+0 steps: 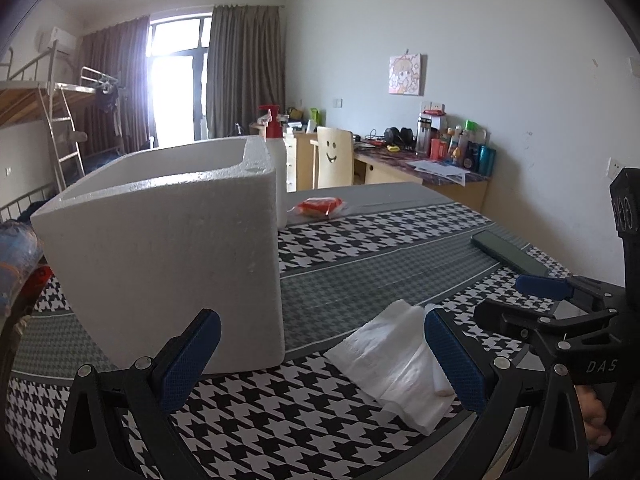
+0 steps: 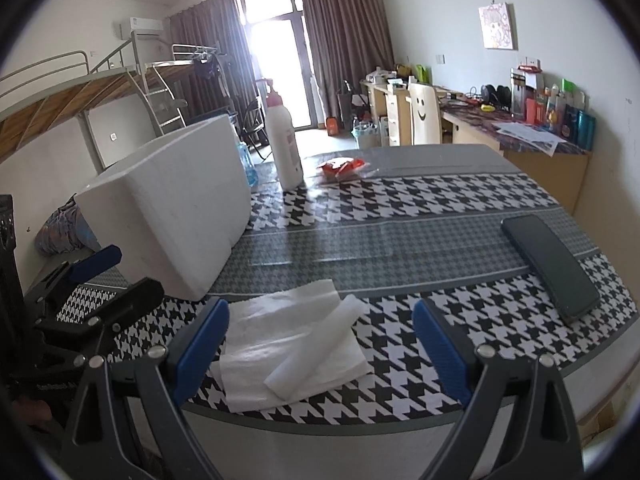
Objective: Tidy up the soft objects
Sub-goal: 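Move the right gripper to the white tissue on the table and close on it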
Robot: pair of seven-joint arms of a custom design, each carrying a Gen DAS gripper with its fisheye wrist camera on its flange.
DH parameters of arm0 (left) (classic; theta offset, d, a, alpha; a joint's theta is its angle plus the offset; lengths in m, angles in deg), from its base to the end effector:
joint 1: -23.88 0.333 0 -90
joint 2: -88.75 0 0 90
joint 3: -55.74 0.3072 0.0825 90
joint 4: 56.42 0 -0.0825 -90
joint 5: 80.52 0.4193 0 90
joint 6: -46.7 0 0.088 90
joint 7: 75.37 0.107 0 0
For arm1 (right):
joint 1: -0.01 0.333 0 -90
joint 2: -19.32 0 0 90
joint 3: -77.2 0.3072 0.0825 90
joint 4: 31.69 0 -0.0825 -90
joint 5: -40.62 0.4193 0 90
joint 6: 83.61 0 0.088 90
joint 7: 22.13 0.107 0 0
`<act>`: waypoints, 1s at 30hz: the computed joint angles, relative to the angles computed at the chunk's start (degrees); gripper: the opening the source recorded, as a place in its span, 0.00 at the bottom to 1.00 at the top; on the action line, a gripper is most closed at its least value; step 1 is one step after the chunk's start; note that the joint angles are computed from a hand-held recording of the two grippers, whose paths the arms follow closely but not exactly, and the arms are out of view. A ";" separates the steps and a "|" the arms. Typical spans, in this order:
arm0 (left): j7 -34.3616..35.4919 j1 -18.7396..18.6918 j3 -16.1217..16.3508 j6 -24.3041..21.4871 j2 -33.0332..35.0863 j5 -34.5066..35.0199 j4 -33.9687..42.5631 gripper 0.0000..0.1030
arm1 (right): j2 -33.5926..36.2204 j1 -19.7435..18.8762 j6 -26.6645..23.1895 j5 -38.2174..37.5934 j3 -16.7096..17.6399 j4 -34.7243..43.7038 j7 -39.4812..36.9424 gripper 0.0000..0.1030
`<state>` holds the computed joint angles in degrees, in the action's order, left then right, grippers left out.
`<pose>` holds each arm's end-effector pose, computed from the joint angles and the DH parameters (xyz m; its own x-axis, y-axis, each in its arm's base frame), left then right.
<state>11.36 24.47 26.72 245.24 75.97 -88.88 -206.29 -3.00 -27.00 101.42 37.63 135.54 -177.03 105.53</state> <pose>0.4425 -0.2239 0.4131 -0.3407 -0.9394 0.0389 -0.4782 0.1375 -0.8674 0.4333 0.2835 0.4203 0.1480 -0.9760 -0.1598 -0.6063 0.0381 -0.7943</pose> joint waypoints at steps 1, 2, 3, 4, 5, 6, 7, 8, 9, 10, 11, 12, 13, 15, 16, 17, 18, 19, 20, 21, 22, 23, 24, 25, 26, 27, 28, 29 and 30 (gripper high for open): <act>1.01 1.48 -1.80 -0.17 -0.07 -1.48 0.13 0.99 | 0.30 -0.33 -0.19 -0.04 0.39 0.20 0.11 0.92; 1.18 1.65 -1.96 -0.10 -0.11 -1.64 0.08 0.99 | 0.72 -0.34 -0.19 -0.19 0.41 0.26 0.10 0.92; 0.71 0.91 -0.96 0.04 0.00 -0.98 0.01 0.99 | 1.10 -0.56 -0.25 -0.37 0.64 0.37 0.13 0.92; -0.10 -0.18 0.47 0.11 0.09 -0.04 -0.07 0.99 | 1.27 -0.94 -0.52 -0.49 1.09 0.45 0.36 0.91; -0.34 -0.50 1.00 0.15 0.18 0.30 -0.08 0.99 | 1.48 -1.06 -0.89 -0.66 1.20 0.61 0.59 0.88; 0.08 0.11 0.27 0.08 0.28 -0.40 0.06 0.99 | 2.13 -1.01 -1.15 -1.00 1.05 0.80 0.71 0.87; 0.22 0.15 0.26 -0.14 0.44 -0.44 0.15 0.99 | 2.93 -0.90 -1.40 -1.42 0.85 1.02 0.87 0.86; 0.15 -0.04 0.55 -0.33 0.53 -0.24 0.16 0.99 | 3.24 -1.00 -1.61 -1.84 0.93 1.11 1.35 0.85; 0.15 -0.05 0.59 -0.57 0.69 -0.20 0.20 0.99 | 3.67 -1.23 -1.91 -2.34 1.13 1.28 1.87 0.84; 0.15 -0.05 0.59 -0.89 0.83 -0.12 0.33 0.99 | 4.05 -1.16 -2.06 -2.95 1.01 1.37 2.26 0.82; 0.22 0.11 0.39 -1.01 1.05 -0.13 0.48 0.99 | 4.68 -0.90 -2.32 -3.60 0.70 1.61 2.53 0.80; 0.08 -0.09 0.68 -1.18 1.15 0.19 0.50 0.99 | 5.26 -0.63 -2.48 -4.28 0.37 1.77 2.91 0.80; 0.07 0.00 0.56 -1.46 1.09 0.16 0.53 0.99 | 5.67 -0.41 -2.73 -4.93 0.11 1.89 3.43 0.78; 0.21 0.62 -0.10 -1.80 1.21 0.03 0.71 0.99 | 6.94 0.37 -3.33 -6.27 -0.63 2.25 4.21 0.74; 0.21 0.96 -0.46 -1.99 1.29 -0.09 0.86 0.99 | 7.77 0.90 -3.62 -6.94 -1.15 2.44 4.47 0.71; -0.11 0.78 -0.21 -2.06 1.35 0.25 0.87 0.99 | 8.46 1.10 -3.84 -7.65 -1.43 2.73 4.87 0.68; -0.36 0.63 0.03 -2.01 1.48 0.64 0.86 0.99 | 9.28 1.74 -4.03 -8.22 -2.09 2.87 5.12 0.66; -0.46 0.55 0.09 -2.13 1.52 0.89 0.89 0.99 | 10.02 2.68 -4.25 -8.68 -2.98 3.02 5.28 0.63; -0.69 0.26 0.42 -2.07 1.58 1.38 0.86 0.99 | 10.82 3.78 -4.31 -9.02 -4.08 3.13 5.37 0.59; -1.14 -0.50 1.24 -1.99 1.72 2.25 0.87 0.99 | 11.59 5.33 -4.26 -9.09 -5.65 3.11 5.30 0.57; -1.40 -0.86 1.62 -1.97 1.80 2.68 0.89 0.99 | 12.41 7.30 -4.22 -8.83 -7.59 3.06 5.09 0.54; -1.48 -0.92 1.63 -1.97 1.84 2.79 0.86 0.99 | 13.26 10.14 -4.25 -8.04 -10.36 3.02 4.24 0.51; -2.02 -1.72 2.74 -2.00 1.69 3.68 0.63 0.99 | 13.75 11.66 -4.32 -8.00 -11.90 3.05 4.00 0.50; -2.25 -1.98 3.05 -2.05 1.78 4.14 0.65 0.99 | 14.31 13.83 -4.22 -7.48 -14.09 3.04 3.24 0.49; -2.36 -1.95 3.02 -2.08 1.80 4.24 0.63 0.99 | 14.75 15.43 -4.11 -7.27 -15.67 3.01 2.97 0.47; -2.44 -1.84 2.87 -2.15 1.79 4.22 0.62 0.99 | 14.79 15.94 -4.37 -7.86 -16.27 3.01 3.50 0.46; -2.84 -2.24 3.43 -2.24 1.79 4.75 0.56 0.99 | 14.74 15.36 -4.34 -9.31 -15.94 3.05 4.78 0.44; -3.07 -2.29 3.49 -2.38 1.81 4.93 0.62 0.99 | 14.91 16.14 -4.29 -9.75 -16.79 3.05 5.04 0.42; -3.26 -2.27 3.46 -2.44 1.84 5.08 0.66 0.99 | 15.01 17.09 -4.19 -10.04 -17.80 2.99 5.20 0.41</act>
<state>8.10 22.20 30.17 242.80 77.81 -83.79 -205.62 12.01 -9.91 97.23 27.59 117.74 -174.04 110.73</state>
